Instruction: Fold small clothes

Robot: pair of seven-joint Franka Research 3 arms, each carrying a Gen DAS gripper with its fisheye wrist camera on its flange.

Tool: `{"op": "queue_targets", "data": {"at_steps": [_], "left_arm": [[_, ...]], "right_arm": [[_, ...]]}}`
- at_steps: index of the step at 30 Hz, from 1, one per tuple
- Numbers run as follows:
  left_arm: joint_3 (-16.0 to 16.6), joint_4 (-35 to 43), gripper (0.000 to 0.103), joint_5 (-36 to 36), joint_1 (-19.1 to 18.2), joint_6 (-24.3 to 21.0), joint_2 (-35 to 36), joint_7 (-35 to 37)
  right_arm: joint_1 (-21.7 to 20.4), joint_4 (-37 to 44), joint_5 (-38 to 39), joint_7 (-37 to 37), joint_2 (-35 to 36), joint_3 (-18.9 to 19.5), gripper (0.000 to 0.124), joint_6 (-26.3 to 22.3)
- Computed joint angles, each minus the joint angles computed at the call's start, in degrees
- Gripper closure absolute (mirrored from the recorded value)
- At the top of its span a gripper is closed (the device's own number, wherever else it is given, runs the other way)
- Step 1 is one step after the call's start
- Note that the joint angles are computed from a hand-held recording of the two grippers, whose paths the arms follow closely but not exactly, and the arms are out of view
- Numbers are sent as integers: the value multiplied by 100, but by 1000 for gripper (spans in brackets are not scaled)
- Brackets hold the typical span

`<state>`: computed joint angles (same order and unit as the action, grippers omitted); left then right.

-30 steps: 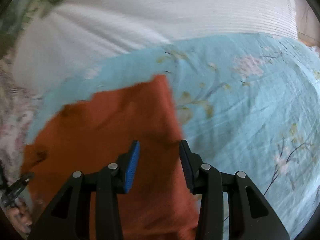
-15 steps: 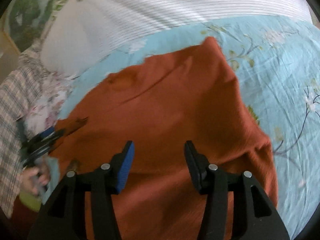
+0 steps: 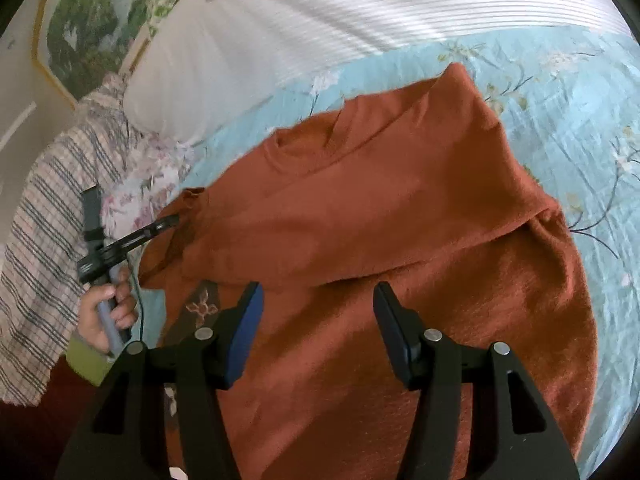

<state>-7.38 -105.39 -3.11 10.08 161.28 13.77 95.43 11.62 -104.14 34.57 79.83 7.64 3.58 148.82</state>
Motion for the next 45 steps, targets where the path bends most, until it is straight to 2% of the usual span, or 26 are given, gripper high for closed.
{"op": "queue_targets", "data": {"at_steps": [2,3,4,6,8,10,17,19,20,22,24,28,32,34,36,38,39,40,41,42,45], "left_arm": [[-573,-200,97,-1287,396,20,-313,922],[-728,-224,98,-1869,478,-55,-418,1347],[-922,-214,98,-2614,578,-211,-519,1919],[-1183,-38,97,-4038,705,-845,-638,3058],[-1227,260,97,-4573,589,-1426,-545,3427],[-1202,562,97,-4711,398,-1786,-322,3443],[-924,1804,97,-3801,-605,-2120,1009,2541],[-883,1939,88,-3377,-767,-2062,1259,2232],[-874,2002,78,-3206,-809,-2096,1348,2034],[-912,2033,68,-3046,-766,-2154,1428,1772],[-1023,1648,51,-3107,-633,-1923,1175,1868],[-1115,532,44,-3515,-418,-1246,273,2418],[-809,-780,41,-4056,-417,-563,-821,2819],[-527,-1506,41,-3676,-508,90,-1308,2419],[-282,-2026,41,-2831,-511,538,-1587,1540],[-107,-2436,41,-1775,-356,796,-1765,416],[-28,-2566,41,-1451,-284,848,-1803,46],[46,-2626,41,-1149,-216,812,-1796,-296],[133,-2629,41,-1011,-211,743,-1760,-454],[232,-2627,41,-982,-238,695,-1712,-511],[414,-2468,42,-974,-381,627,-1480,-518]], "right_arm": [[-7,-106,18,90,-79,-24,66,125],[-10,-149,-1,140,-113,-40,66,175],[-25,-202,24,163,-155,-53,66,212],[-56,-276,96,172,-220,-71,66,232],[-68,-372,88,213,-302,-94,66,286],[-86,-450,71,254,-367,-121,66,312],[-160,-493,42,324,-394,-188,66,336],[-183,-443,75,299,-351,-192,66,326],[-196,-412,97,270,-323,-191,66,325],[-214,-341,158,193,-250,-179,66,349],[-231,-234,213,148,-142,-163,66,346],[-280,125,324,81,223,-116,67,222],[-273,555,27,240,606,-105,69,126],[-261,807,-200,370,809,-119,69,18],[-265,1034,-358,475,994,-109,69,-122],[-257,1263,-532,546,1194,-104,70,-273],[-270,1397,-557,522,1316,-70,76,-358],[-289,1480,-559,495,1387,-39,100,-418],[-286,1576,-593,505,1456,-28,118,-470],[-313,1679,-554,448,1513,14,118,-500],[-468,1742,-73,7,1412,228,118,-200]]}}
